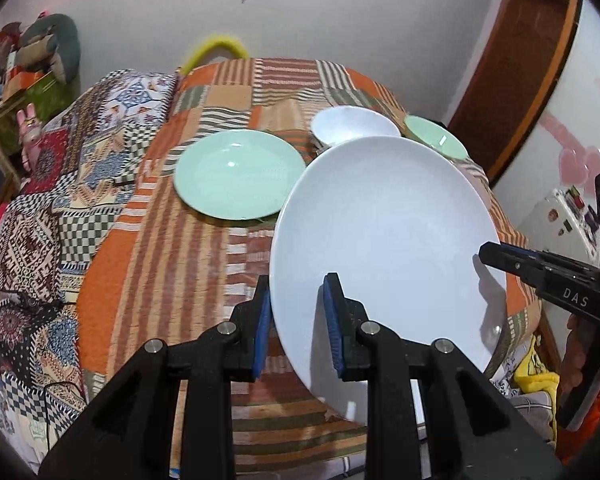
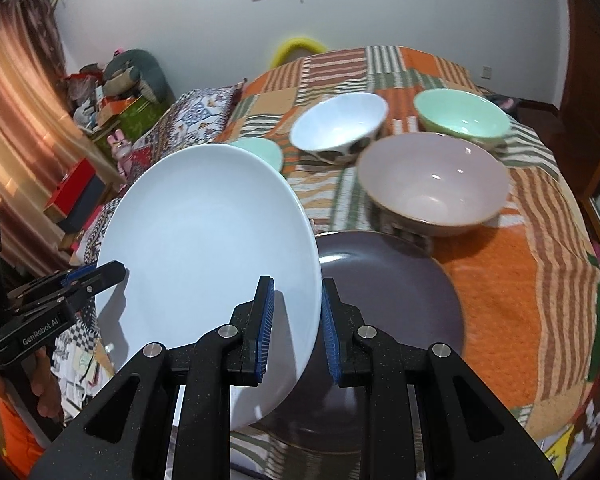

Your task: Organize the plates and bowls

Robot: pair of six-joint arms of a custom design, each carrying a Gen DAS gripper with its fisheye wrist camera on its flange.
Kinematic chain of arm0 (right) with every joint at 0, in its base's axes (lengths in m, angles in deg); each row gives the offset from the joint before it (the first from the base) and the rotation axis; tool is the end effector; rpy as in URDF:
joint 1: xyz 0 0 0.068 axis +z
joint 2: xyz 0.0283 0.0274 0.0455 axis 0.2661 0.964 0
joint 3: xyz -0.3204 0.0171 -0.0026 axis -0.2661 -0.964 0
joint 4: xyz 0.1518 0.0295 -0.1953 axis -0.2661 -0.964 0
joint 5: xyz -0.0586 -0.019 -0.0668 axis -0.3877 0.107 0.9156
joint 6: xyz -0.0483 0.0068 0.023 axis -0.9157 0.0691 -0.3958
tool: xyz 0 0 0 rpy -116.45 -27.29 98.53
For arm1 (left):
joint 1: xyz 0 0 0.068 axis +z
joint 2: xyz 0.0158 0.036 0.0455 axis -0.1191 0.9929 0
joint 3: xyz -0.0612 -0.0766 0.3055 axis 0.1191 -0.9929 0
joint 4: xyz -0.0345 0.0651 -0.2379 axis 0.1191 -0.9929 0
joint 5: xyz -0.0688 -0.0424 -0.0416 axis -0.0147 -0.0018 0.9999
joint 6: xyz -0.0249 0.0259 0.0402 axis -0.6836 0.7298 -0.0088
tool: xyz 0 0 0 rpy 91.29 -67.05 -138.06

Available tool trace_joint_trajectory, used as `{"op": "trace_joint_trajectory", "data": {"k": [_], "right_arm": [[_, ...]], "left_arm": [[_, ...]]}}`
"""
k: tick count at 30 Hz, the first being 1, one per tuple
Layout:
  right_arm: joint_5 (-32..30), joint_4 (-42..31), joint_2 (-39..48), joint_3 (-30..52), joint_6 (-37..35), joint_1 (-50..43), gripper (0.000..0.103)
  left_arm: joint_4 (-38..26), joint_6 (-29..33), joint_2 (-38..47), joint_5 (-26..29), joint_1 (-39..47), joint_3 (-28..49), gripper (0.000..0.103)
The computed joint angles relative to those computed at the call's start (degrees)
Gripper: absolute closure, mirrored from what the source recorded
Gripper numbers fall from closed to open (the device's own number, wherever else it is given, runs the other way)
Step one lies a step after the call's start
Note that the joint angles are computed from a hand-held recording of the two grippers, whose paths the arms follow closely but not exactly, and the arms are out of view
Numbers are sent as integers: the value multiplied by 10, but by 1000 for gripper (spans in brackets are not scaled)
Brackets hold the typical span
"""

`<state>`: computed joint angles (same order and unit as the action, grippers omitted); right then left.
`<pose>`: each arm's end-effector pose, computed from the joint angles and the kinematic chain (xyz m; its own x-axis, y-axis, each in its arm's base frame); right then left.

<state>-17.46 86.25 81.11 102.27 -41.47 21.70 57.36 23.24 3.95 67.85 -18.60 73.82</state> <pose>0.2385 0.0308 0.2083 -0.7728 0.1588 -0.6145 -0.0024 0.9675 0.2530 0.2454 -0.0600 0.2309 -0.7646 0.1761 -0.6200 0.3583 0.9158 -0.1817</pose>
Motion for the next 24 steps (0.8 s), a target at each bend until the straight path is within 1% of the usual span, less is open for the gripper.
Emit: {"op": "trace_joint_trajectory", "data": {"k": [11,18,24], "right_arm": [[-40,-4,-17,-44,-20,-80,82],[-51,-14,-25,-59,-29,-123,82],[-55,-20,-27,-66,-34,-143,82]], "left_arm": [[6,-19,42,-31,-80,17,78],[15,-23,92,-43,-119,29,78],[19,-25,120,-32,-127,31,78]]}}
